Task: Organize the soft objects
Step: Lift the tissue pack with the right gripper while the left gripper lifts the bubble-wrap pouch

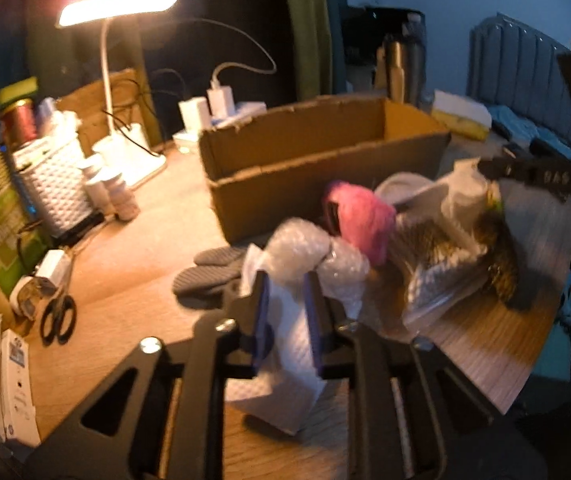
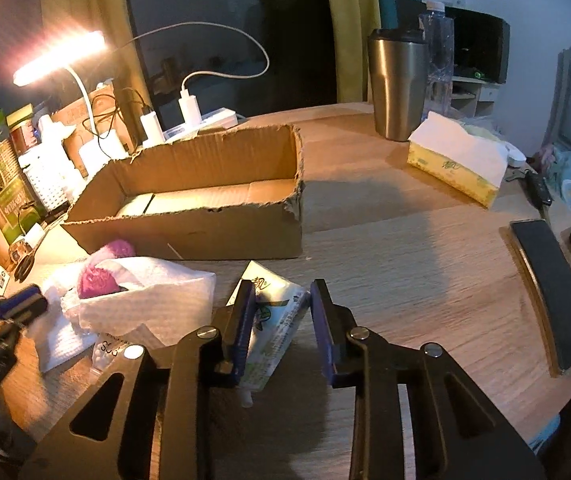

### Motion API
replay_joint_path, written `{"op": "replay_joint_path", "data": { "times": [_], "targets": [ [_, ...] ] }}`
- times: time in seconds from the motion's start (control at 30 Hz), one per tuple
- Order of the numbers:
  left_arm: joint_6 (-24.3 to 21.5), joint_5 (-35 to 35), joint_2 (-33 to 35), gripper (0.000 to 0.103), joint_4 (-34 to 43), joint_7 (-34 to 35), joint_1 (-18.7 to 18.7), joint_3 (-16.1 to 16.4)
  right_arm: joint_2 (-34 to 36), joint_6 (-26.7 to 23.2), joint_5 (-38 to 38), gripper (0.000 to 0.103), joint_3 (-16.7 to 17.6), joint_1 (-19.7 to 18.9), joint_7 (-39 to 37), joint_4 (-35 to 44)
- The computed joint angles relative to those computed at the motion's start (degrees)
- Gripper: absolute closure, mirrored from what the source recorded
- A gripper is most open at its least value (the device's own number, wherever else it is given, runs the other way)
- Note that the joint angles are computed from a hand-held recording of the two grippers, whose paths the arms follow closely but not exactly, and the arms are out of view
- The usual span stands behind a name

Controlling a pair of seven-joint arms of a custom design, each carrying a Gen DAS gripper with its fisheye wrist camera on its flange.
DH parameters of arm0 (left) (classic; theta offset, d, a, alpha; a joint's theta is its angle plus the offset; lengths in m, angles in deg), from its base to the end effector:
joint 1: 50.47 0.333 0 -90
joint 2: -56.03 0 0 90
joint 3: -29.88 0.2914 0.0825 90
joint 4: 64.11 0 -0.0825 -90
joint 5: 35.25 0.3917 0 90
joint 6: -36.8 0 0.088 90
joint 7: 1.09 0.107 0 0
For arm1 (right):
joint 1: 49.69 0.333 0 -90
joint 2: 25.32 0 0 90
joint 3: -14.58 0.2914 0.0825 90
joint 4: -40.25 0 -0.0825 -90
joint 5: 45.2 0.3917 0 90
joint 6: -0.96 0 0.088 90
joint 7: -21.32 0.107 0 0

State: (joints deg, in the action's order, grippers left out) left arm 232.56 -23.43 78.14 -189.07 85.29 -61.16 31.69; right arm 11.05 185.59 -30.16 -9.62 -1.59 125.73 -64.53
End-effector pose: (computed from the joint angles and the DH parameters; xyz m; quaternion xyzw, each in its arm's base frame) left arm 0.5937 -0.1172 0.2820 -0.5328 0.7403 -0.3067 0.2722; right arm 0.6236 0.2912 0.2837 -0.6700 0.6218 -0.2254 0.3372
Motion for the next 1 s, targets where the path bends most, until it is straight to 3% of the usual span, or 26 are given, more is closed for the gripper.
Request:
{"op": "replay_joint_path", "data": {
  "times": [0.07,0.17,0.2,0.23,0.33,0.43,0.53,0.6,0.63,0.7,0.77,0.8,0.93,0.97,1.0],
  "targets": [
    [-1.5,1.7,0.8,0.077,1.1,-0.4,2.2,-2.0,-0.2,0.5,0.3,0.074,-1.7,1.5,0.4,-0.7],
    [-4.9,0.5,2.5,0.076,3.4,-0.2,-3.7,3.7,-0.5,1.1,1.3,0.074,-3.8,3.3,0.5,-1.8],
    [-3.9,-2.2,2.9,0.076,3.3,2.4,-5.4,5.0,-0.6,1.2,1.6,0.075,-4.2,3.6,0.4,-2.1],
    [-4.2,-0.9,3.0,0.076,3.6,1.4,-5.2,5.0,-0.6,1.3,1.8,0.075,-4.4,3.8,0.2,-2.3],
    [-6.1,3.3,2.8,0.076,4.8,-1.6,2.5,-2.6,-0.7,1.4,2.7,0.075,-4.6,3.9,-0.3,-2.5],
    [-5.2,4.3,2.5,0.076,5.0,-2.8,1.9,-2.2,-0.9,1.7,3.3,0.075,-4.3,3.6,-0.9,-2.7],
    [-5.4,7.7,2.5,0.075,5.4,-3.6,10.6,-10.9,-1.1,2.1,3.9,0.075,-4.0,3.3,-1.7,-2.8],
    [-7.2,10.4,3.7,0.072,6.5,-3.8,19.7,-20.0,-1.2,2.3,4.4,0.075,-3.5,2.8,-2.2,-2.8],
    [-8.0,11.0,4.4,0.069,7.0,-3.5,22.5,-22.9,-1.2,2.5,4.7,0.075,-3.1,2.4,-2.5,-2.8],
    [-10.0,11.6,6.1,0.041,8.2,-2.1,27.7,-28.6,-1.4,2.7,5.2,0.075,-2.2,1.7,-3.2,-2.9],
    [-10.9,11.2,8.0,0.031,8.7,0.4,33.5,-34.9,-1.6,2.9,5.7,0.075,-1.5,1.0,-3.8,-2.9],
    [-11.8,11.0,9.3,0.031,9.0,1.9,36.6,-38.4,-1.6,3.0,5.9,0.075,-1.2,0.8,-4.1,-2.9],
    [-13.4,8.9,10.9,0.03,9.7,6.4,40.5,-43.5,-1.8,3.3,6.8,0.075,0.0,-0.2,-5.3,-2.9],
    [-13.4,6.9,10.9,0.03,9.6,8.6,40.6,-44.1,-1.8,3.4,7.1,0.075,0.1,-0.3,-5.5,-2.9],
    [-13.3,7.9,10.5,0.03,9.9,7.7,39.2,-42.7,-1.8,3.5,7.3,0.075,0.4,-0.6,-5.8,-2.8]
  ]
}}
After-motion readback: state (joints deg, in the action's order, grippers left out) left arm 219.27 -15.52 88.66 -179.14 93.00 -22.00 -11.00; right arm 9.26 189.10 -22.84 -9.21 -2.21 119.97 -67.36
